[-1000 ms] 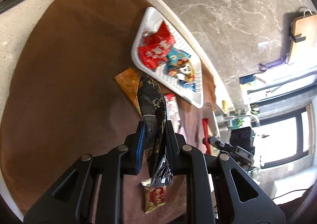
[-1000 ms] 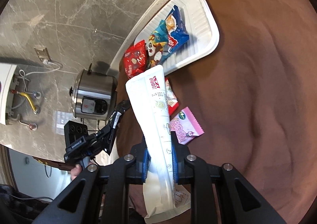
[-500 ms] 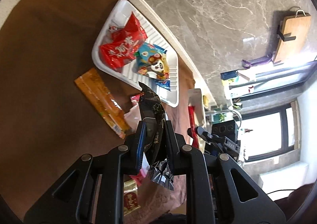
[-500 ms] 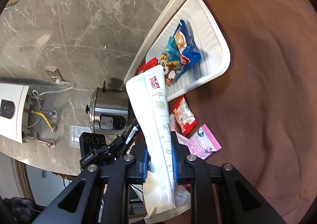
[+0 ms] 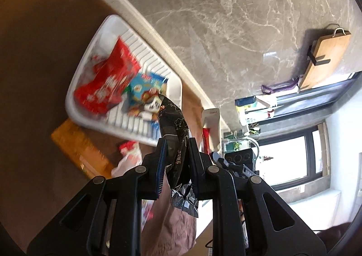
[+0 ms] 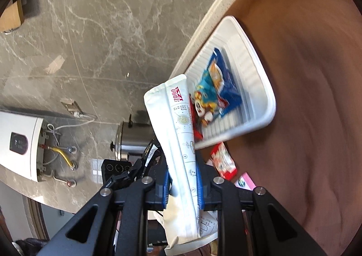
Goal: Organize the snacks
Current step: 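Carry the black bag over the tray with left while right carries the white packet, then open the left gripper over the tray while right releases the white packet there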
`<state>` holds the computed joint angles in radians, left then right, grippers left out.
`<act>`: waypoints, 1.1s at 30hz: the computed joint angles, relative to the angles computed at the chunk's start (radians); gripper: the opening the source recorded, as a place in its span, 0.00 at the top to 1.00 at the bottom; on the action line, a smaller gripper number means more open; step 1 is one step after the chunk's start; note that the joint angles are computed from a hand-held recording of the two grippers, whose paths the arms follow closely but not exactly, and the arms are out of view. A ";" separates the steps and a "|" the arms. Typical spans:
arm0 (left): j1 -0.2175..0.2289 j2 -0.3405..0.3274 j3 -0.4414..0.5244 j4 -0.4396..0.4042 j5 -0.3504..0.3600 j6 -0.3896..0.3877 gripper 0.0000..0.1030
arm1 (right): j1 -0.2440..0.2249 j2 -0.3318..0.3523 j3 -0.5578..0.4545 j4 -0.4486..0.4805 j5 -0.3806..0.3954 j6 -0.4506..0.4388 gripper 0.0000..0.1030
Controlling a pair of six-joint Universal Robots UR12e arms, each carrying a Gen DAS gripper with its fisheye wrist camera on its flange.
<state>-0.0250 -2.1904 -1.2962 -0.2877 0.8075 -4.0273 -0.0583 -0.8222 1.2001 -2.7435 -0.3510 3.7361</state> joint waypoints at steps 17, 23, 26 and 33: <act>-0.017 -0.177 0.301 -0.160 0.135 0.120 0.83 | 0.022 0.154 -0.266 0.013 -0.127 0.121 0.76; -0.043 -0.206 0.375 -0.288 0.256 0.293 0.79 | 0.035 0.135 -0.280 0.174 -0.250 -0.066 0.46; -0.057 -0.209 0.399 -0.331 0.319 0.386 0.66 | 0.039 0.120 -0.270 0.186 -0.295 -0.126 0.45; -0.070 -0.172 0.361 -0.307 0.368 0.474 0.57 | 0.042 0.068 -0.217 0.148 -0.361 -0.231 0.42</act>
<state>-0.0949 -2.3622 -0.9349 -0.5945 1.1759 -3.5529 -0.0167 -0.7538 0.9831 -2.5959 -0.7122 3.5049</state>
